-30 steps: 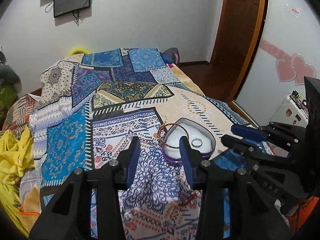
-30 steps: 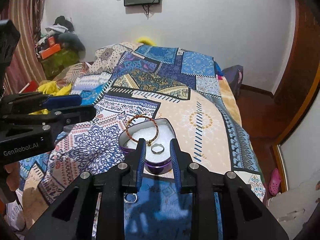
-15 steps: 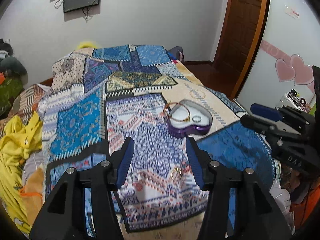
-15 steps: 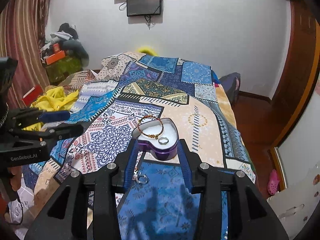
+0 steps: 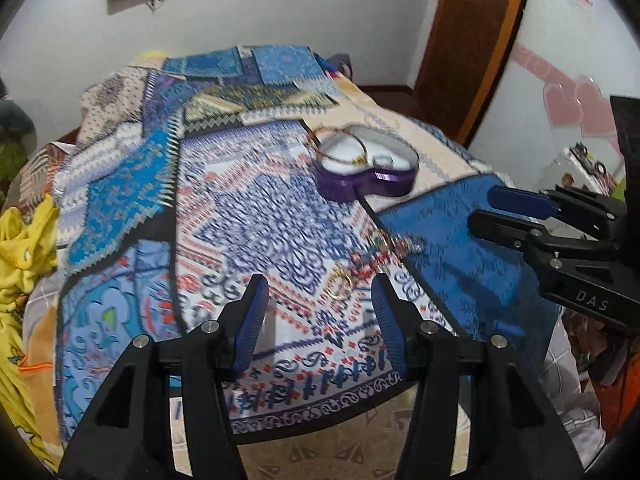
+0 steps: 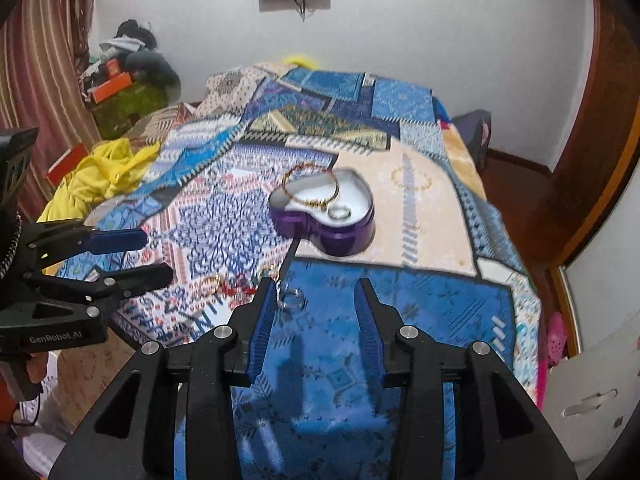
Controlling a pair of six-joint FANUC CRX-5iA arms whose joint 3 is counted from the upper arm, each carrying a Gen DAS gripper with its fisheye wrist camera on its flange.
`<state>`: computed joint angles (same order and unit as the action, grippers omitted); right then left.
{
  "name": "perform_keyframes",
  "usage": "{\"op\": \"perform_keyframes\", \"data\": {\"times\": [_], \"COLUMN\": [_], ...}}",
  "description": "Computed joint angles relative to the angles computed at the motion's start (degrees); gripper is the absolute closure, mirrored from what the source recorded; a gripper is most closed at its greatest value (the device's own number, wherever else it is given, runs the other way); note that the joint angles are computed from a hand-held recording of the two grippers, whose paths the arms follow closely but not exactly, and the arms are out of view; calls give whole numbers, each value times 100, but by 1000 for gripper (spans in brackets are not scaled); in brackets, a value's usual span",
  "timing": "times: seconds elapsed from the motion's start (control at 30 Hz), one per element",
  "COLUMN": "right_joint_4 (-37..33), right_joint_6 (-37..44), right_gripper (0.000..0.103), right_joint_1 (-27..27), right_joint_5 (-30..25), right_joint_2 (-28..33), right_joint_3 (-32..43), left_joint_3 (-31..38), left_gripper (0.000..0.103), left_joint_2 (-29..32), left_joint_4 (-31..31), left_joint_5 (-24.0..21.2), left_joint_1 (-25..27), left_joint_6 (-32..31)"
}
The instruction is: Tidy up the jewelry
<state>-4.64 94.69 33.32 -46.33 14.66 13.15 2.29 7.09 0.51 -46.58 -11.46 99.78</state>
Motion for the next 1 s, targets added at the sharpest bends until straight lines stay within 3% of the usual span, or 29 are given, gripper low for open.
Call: {"op": "perform_keyframes", "data": {"times": [0.1, 0.23, 0.6, 0.87, 1.0], "right_joint_4": [-175, -387, -645, -701, -577], "right_joint_6": [121, 274, 450, 431, 402], "right_gripper": [66, 66, 66, 66, 76], "right_joint_1": [-41, -83, -87, -96, -37], "right_joint_5": [-177, -360, -663, -624, -532], "right_joint_2": [102, 248, 523, 578, 561], "right_joint_3": [111, 271, 576, 624, 548], "left_joint_3": [-45, -34, -87, -44, -48], "left_gripper": [52, 64, 67, 77, 85], "left_joint_2": [94, 244, 397, 492, 502], "left_joint_4": [198, 438, 688, 806, 771], "left_joint_5": [10, -25, 127, 108, 142], "left_joint_1": [20, 55, 112, 175, 185], "left_joint_6": [-223, -496, -789, -983, -970]}}
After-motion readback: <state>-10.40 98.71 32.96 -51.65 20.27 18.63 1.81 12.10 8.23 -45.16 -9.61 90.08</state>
